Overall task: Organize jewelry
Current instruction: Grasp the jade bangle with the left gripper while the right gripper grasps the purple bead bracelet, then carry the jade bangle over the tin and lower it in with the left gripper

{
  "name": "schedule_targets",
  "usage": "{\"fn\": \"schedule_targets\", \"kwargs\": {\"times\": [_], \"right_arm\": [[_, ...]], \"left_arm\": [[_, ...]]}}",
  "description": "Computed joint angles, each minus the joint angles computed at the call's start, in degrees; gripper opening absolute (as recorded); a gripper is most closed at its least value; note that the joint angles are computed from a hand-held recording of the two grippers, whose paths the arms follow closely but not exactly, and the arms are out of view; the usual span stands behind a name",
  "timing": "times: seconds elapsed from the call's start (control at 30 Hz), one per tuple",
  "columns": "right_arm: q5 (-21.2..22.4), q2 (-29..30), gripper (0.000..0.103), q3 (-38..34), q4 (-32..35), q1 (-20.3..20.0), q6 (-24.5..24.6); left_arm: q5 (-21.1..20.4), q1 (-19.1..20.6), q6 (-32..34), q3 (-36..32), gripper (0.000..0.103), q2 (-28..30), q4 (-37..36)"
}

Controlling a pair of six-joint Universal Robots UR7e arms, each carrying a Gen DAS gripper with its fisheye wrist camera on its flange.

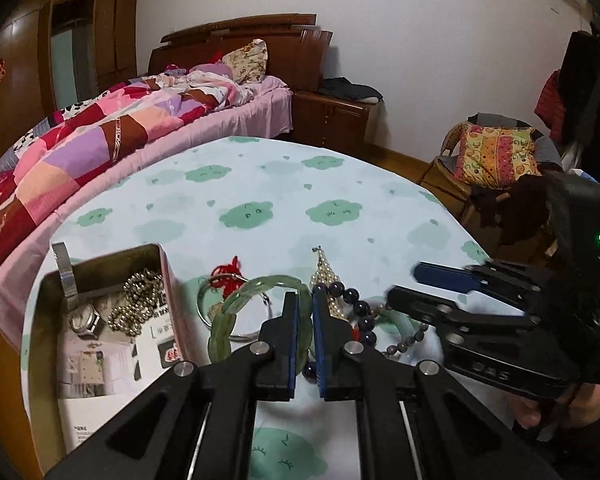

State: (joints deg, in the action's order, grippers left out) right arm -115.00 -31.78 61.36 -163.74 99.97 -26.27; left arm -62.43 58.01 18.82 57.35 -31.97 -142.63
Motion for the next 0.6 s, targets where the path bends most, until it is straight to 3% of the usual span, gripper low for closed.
{"fn": "schedule_targets", "kwargs": {"times": [0.23,0.6], "right_arm": [[-0.2,3.9,0.04,-7.3,8.6,0.4,1.6],[-1.2,5.2,0.02,-10.6,14.9,0.4,0.8]], "left_arm": [[-0.8,-0.1,0.1,2.1,0.006,-1.3,-1.5],[-0.5,0.0,0.0,2.9,0.006,-1.6,-2.2]]}}
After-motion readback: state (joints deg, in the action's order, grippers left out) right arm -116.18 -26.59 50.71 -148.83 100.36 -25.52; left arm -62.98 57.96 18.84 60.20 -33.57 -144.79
